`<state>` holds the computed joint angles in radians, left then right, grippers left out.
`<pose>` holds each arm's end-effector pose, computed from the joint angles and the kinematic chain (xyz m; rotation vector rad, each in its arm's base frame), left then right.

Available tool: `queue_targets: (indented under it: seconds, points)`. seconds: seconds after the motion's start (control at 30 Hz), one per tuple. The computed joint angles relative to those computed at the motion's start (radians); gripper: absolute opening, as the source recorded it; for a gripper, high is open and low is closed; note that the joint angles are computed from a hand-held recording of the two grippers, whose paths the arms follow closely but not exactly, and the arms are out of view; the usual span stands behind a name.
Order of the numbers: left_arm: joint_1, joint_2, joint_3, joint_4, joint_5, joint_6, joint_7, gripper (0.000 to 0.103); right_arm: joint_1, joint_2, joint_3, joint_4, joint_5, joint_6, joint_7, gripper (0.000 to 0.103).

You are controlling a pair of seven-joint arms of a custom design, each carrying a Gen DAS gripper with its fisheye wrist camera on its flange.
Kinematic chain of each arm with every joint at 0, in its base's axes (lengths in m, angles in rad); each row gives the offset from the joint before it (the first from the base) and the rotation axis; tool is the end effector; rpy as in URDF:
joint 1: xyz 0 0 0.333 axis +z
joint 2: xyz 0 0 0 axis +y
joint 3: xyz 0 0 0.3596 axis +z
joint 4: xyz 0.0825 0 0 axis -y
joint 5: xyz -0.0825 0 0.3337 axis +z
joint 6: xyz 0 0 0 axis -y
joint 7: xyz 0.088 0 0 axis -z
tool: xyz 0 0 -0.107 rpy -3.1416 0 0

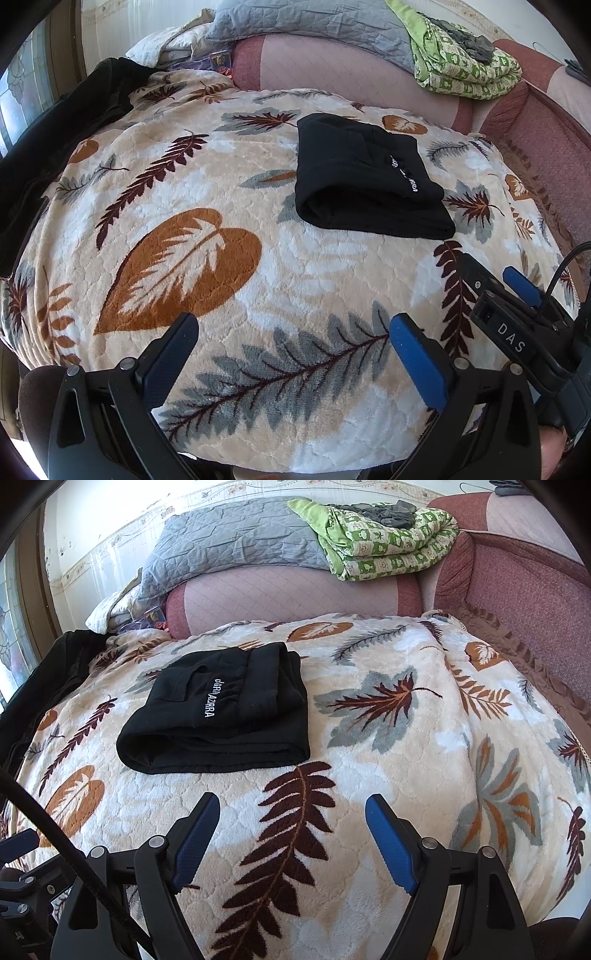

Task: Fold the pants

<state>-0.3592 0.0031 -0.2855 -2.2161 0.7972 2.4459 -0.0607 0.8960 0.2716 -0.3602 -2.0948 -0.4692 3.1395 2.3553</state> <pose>0.4077 -0.3054 0.4724 -2.2041 1.4331 -0.5369 0.4827 0.3555 0.4605 -1.9065 1.4479 -0.4532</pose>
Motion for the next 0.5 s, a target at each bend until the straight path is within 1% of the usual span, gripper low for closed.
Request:
queue_targets:
  seconds: [0.33, 0.4, 0.5]
  points:
    - [0.004, 0.006, 0.004, -0.006, -0.028, 0.022, 0.019, 0.103, 0.006, 0.0, -0.005, 0.001, 0.0, -0.003, 0.002, 0.086]
    - [0.005, 0.006, 0.006, -0.009, -0.034, 0.028, 0.021, 0.103, -0.005, 0.0, 0.008, 0.0, 0.004, -0.002, -0.007, 0.086]
    - [0.006, 0.009, 0.006, -0.01, -0.039, 0.032, 0.021, 0.103, -0.005, 0.001, 0.007, -0.001, 0.006, 0.0, -0.011, 0.086]
